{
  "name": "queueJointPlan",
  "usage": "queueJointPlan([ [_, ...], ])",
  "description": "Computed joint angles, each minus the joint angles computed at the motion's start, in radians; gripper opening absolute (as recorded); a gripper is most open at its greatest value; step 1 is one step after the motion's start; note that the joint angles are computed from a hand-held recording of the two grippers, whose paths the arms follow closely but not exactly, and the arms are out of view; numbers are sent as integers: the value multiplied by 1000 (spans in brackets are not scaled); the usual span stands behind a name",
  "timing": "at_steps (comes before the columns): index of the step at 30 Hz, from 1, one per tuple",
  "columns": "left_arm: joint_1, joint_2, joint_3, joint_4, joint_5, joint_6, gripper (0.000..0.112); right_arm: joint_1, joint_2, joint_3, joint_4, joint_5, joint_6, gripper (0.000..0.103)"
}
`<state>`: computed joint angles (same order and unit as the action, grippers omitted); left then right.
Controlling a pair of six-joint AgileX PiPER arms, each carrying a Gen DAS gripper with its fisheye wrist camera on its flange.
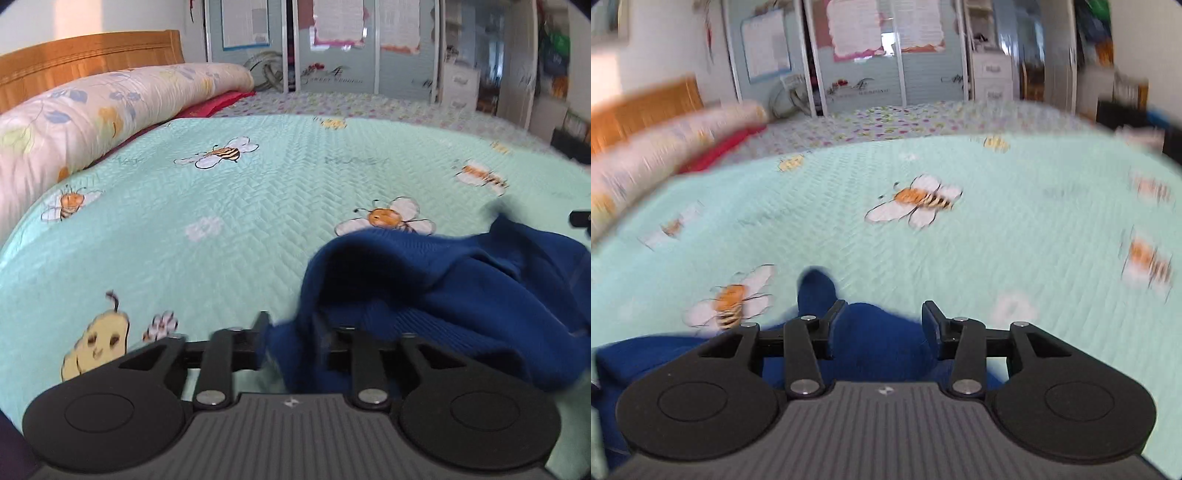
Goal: Fold clothes
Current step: 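Lower the blue garment onto the quilt and open both grippers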
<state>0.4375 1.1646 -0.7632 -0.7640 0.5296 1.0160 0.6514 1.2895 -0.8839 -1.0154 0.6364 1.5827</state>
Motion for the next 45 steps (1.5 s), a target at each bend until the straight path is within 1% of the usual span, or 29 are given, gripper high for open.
queueJointPlan([
  [3,144,-125,75,-194,176,236,39,151,-137,150,-161,-18,271,46],
  [5,163,-189,109,-255,278,315,44,271,-151,196,-215,1,321,46],
  [6,124,-195,128,-257,284,342,46,282,-114,180,-201,-33,290,46],
  [8,32,-200,161,-255,283,381,49,217,-26,153,-138,-144,196,46],
  [10,-92,-167,179,-201,206,327,49,141,47,135,-36,-214,99,43],
  [11,-148,-141,185,-172,169,300,49,101,75,125,-28,-231,82,33],
  [12,-196,-129,200,-132,101,264,49,47,85,107,-60,-224,86,30],
  [13,-221,-112,212,-109,59,257,51,7,93,97,-123,-184,127,29],
  [14,-206,-109,219,-120,57,256,51,-25,89,87,-145,-105,139,23],
  [16,-136,-105,217,-155,112,286,51,-122,67,46,-104,-17,87,23],
  [18,-105,-128,216,-150,136,272,50,-166,-21,59,-80,1,48,29],
  [19,-90,-136,215,-157,151,277,50,-152,-71,83,-98,8,61,39],
  [20,-71,-144,215,-167,179,287,50,-118,-115,109,-110,19,74,55],
  [22,-84,-153,217,-177,192,287,50,5,-183,178,-128,62,128,72],
  [24,-99,-165,228,-186,190,300,50,101,-172,229,-142,73,199,73],
  [26,-152,-157,220,-144,157,248,50,172,-121,241,-165,115,261,73],
  [27,-157,-157,216,-137,157,242,50,206,-84,232,-172,164,282,73],
  [29,-160,-162,206,-122,160,225,51,274,12,185,-159,319,298,73],
  [30,-159,-167,202,-114,164,213,51,288,42,172,-151,359,296,73],
  [31,-157,-170,204,-108,162,204,53,286,45,178,-147,359,291,71],
  [32,-148,-171,208,-103,163,198,55,277,41,187,-146,346,285,59],
  [33,-150,-167,210,-89,154,178,55,258,24,198,-148,317,273,52],
  [35,-136,-158,208,-91,162,176,55,196,-17,197,-134,256,211,24],
  [36,-130,-158,208,-96,169,180,55,140,-31,184,-131,215,177,19],
  [37,-139,-161,208,-95,164,177,55,89,-44,170,-146,196,164,6],
  [40,-151,-166,210,-96,164,181,55,-48,-43,90,-271,248,207,7],
  [42,-156,-169,214,-95,160,177,55,-108,-27,23,-297,319,221,16],
  [43,-144,-170,214,-102,170,184,55,-125,-35,3,-267,317,195,17],
  [45,-130,-167,215,-113,179,192,55,-129,-89,24,-209,252,175,33],
])
